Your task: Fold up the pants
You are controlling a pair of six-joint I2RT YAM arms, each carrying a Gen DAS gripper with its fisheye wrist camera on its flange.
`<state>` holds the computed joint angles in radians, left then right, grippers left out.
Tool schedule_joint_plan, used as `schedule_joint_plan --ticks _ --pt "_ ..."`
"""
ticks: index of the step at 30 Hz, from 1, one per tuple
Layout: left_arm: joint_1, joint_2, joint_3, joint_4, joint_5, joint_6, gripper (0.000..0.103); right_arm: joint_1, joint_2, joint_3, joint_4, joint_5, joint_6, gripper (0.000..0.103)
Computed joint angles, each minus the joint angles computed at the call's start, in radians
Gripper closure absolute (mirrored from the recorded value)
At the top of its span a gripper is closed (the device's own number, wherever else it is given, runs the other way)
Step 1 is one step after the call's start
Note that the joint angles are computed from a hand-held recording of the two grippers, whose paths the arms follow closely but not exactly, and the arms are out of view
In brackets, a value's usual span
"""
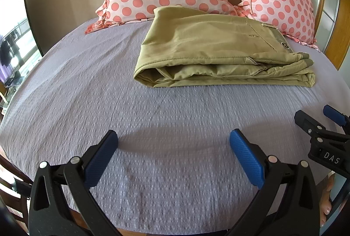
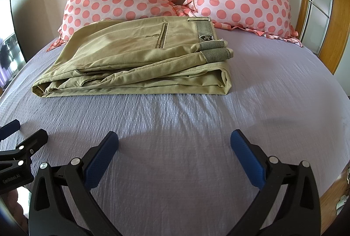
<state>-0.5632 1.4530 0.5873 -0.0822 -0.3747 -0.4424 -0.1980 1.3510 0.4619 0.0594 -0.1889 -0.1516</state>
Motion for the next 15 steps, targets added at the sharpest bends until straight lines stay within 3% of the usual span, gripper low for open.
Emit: schedule_joint_plan --ticks 15 --pt "0.008 -0.001 0.000 0.004 0.007 0.008 0.002 -0.001 0.001 0.000 0.000 -0.001 -0.001 0.001"
